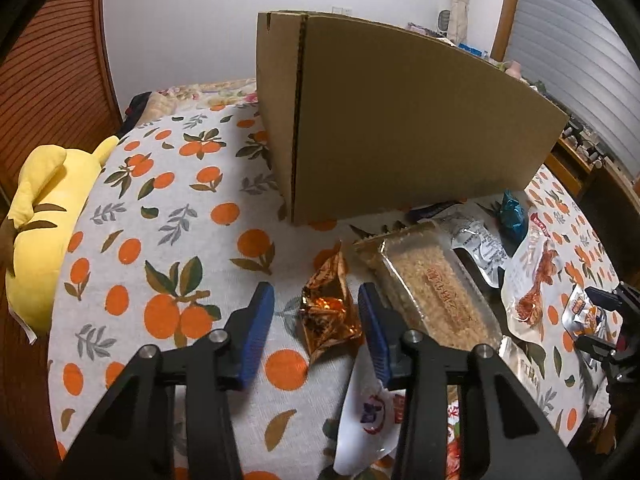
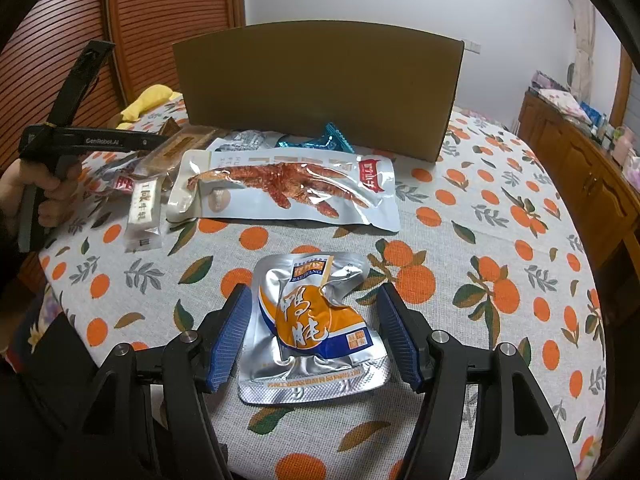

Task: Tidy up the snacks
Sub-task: 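Grasp the silver pouch with the right tool while the left tool grasps the copper wrapper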

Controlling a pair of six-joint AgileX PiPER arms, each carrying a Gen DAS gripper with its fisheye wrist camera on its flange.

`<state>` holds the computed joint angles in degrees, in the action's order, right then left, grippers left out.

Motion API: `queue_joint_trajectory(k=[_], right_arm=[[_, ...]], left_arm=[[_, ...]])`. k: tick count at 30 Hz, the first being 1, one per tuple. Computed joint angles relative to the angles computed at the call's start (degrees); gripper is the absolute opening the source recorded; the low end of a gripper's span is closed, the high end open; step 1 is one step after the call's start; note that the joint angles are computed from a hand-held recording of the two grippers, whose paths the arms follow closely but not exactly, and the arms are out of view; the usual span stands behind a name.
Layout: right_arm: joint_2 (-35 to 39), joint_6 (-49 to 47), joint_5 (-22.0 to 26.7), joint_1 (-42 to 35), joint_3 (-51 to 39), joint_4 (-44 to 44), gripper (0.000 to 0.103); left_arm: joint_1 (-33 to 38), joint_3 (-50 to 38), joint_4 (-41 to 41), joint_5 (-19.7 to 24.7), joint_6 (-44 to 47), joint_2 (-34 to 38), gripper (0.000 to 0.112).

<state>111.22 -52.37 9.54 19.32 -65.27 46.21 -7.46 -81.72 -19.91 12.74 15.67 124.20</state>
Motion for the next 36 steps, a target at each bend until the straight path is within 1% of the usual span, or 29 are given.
queue_joint_trajectory(k=[1, 2, 5, 7, 8, 9, 10, 12, 13, 15, 16, 17, 19, 22, 24, 26, 28, 29, 30, 32, 36], right_arm=[[-0.06, 0.31, 0.04, 0.01, 0.04, -0.36, 0.065], [-0.08, 0.54, 0.17, -0.01, 0.0, -0.64, 0.064], [-0.15, 0.13, 0.48, -0.18, 0.03, -0.4, 0.062], [-0.16, -0.63, 0.67, -0.38, 0.02, 0.18, 0.058], [-0.18, -0.67, 0.78, -0.46, 0.0, 0.13, 0.058], [-0.17, -0.94, 1.15, -0.66, -0.12, 0.38, 0.055], [-0.14, -1.31, 1.46, -0.9, -0.27, 0.76, 0.05], [-0.27, -2.83, 2.57, -1.5, -0.55, 2.31, 0.043], [-0.15, -3.69, 3.34, -1.89, -0.85, 3.29, 0.043], [-0.17, -6.27, 3.26, -1.96, -0.56, 5.65, 0.041], [-0.21, -6.46, 3.09, -1.89, -0.47, 5.94, 0.041], [-0.22, -6.32, 3.01, -1.82, -0.47, 5.8, 0.041], [-0.24, -6.64, 3.01, -1.77, -0.52, 6.04, 0.04], [-0.31, -7.83, 2.85, -1.68, -0.34, 7.4, 0.04], [-0.47, -10.15, 2.93, -1.83, -0.01, 9.98, 0.04], [-0.77, -13.3, 3.13, -2.08, 0.37, 13.32, 0.039], [-1.14, -15.93, 3.41, -2.39, 0.52, 16.17, 0.033], [-1.39, -17.12, 3.79, -2.62, 0.58, 17.47, 0.032], [-1.47, -16.43, 4.28, -2.78, 0.35, 16.74, 0.031], [-1.23, -12.44, 4.82, -2.74, -0.41, 12.56, 0.031], [-1.45, -12.14, 6.01, -3.24, -0.22, 12.92, 0.031]], left_arm=[[-0.02, 0.03, 1.09, -0.08, -0.9, -0.02, 0.028], [-0.01, 0.13, 2.19, -0.18, -1.79, -0.07, 0.019], [0.21, 0.8, 1.21, -0.45, -0.45, -0.46, 0.016], [0.25, 1.61, 0.98, -0.85, -0.05, -0.89, 0.015], [0.42, 2.11, -0.9, -0.97, 1.7, -1.19, 0.015], [0.54, 2.69, -3.05, -1.17, 3.72, -1.54, 0.015], [0.51, 3.33, -4.3, -1.47, 4.88, -1.98, 0.015], [0.31, 5.26, -8.13, -2.46, 8.86, -3.39, 0.015], [0.18, 6.16, -10.1, -3.02, 10.93, -4.17, 0.015], [-0.09, 8.55, -17.58, -4.46, 18.2, -6.22, 0.015], [-0.22, 9.14, -19.87, -4.65, 20.34, -6.81, 0.015], [-0.38, 10.08, -24.46, -4.91, 24.78, -7.78, 0.016], [-0.9, 11.53, -30.2, -5.52, 30.71, -9.36, 0.016], [-1.92, 13.29, -36.77, -6.24, 37.83, -11.41, 0.016], [-2.54, 13.96, -40.69, -6.09, 41.87, -12.44, 0.016], [-3.14, 14.18, -41.85, -6.08, 43.11, -12.93, 0.016], [-3.73, 14.27, -42.96, -6.0, 44.3, -13.23, 0.016], [-4.01, 14.13, -42.56, -6.03, 43.92, -13.16, 0.016], [-4.42, 14.19, -41.87, -6.3, 43.1, -13.22, 0.016], [-4.99, 14.11, -40.89, -6.49, 42.08, -13.1, 0.016], [-5.64, 14.54, -42.45, -6.9, 43.38, -12.96, 0.016]])
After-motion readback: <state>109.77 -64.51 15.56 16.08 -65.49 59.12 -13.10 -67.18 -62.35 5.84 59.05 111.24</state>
